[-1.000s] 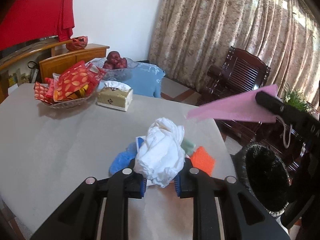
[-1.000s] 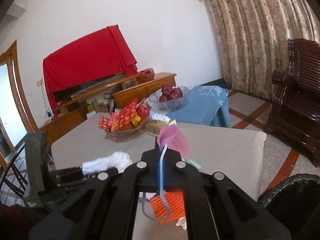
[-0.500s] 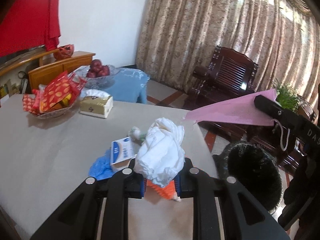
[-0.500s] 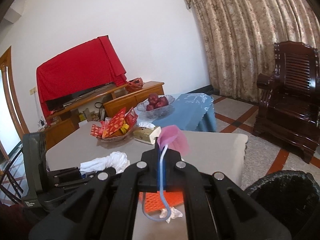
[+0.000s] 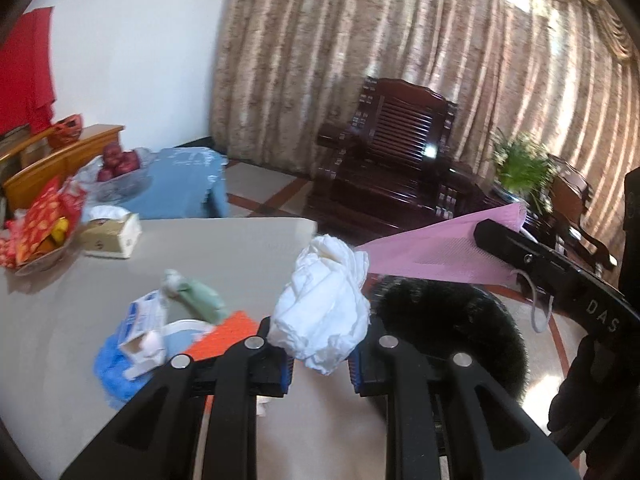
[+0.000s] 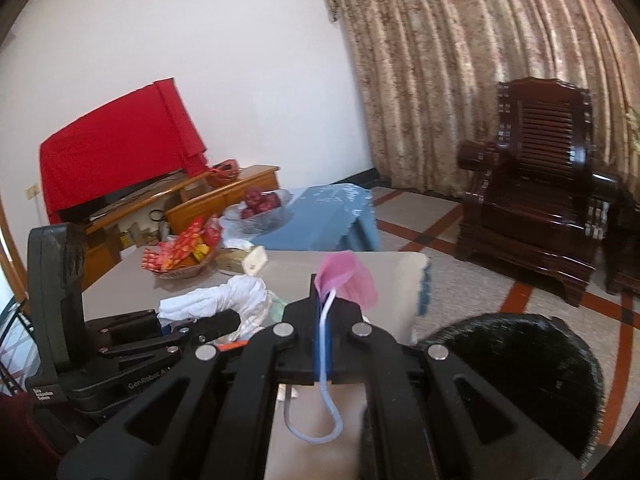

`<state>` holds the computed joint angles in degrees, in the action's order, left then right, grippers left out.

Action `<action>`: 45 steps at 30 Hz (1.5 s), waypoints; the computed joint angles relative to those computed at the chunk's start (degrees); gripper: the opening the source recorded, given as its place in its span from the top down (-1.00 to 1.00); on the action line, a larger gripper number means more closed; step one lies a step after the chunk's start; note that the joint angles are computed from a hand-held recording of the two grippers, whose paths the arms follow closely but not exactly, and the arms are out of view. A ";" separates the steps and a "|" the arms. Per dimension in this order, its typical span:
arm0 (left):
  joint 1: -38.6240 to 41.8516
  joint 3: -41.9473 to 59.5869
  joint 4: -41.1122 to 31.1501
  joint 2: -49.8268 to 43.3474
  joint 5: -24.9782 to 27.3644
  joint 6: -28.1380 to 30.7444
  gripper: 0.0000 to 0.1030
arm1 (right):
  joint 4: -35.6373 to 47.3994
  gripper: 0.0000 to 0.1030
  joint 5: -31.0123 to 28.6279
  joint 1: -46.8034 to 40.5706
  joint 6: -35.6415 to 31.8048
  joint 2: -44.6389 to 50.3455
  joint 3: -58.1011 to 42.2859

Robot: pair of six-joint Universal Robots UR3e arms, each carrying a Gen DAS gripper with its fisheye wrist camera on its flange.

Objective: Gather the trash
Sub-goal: 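Lift the white tissue and pink bag and carry them toward the bin, then open the left tool over the bin while the right tool releases the pink bag, then grasp the orange mesh net with the right tool while the left tool grasps the white-blue box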

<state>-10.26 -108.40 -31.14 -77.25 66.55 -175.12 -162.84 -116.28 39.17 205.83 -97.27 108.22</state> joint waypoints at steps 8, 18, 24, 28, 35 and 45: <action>-13.16 7.06 5.03 -11.67 5.05 -2.81 0.59 | 4.21 0.98 -3.06 -2.97 3.08 -12.87 13.93; -22.90 18.56 5.66 -28.37 5.32 -3.92 0.37 | 14.03 0.65 2.00 -15.23 4.67 -30.88 30.55; -24.27 19.91 6.18 -31.43 4.60 -5.05 -0.33 | 18.55 -0.46 -4.04 -13.71 8.99 -34.71 33.63; -23.03 17.46 7.31 -28.74 4.91 -5.00 -0.48 | 20.52 -0.81 -13.18 -6.37 13.76 -29.59 30.05; -14.96 5.73 12.70 -16.39 6.97 -4.34 -0.71 | 11.60 -0.89 -12.04 -4.58 16.01 -21.82 26.46; 10.32 -15.15 10.08 8.08 2.05 2.91 -0.73 | -5.14 -0.89 -7.22 1.67 7.86 11.21 3.10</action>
<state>0.06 -123.54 -21.06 -69.18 68.60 -172.21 -167.98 -123.50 40.84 213.69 -86.06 111.32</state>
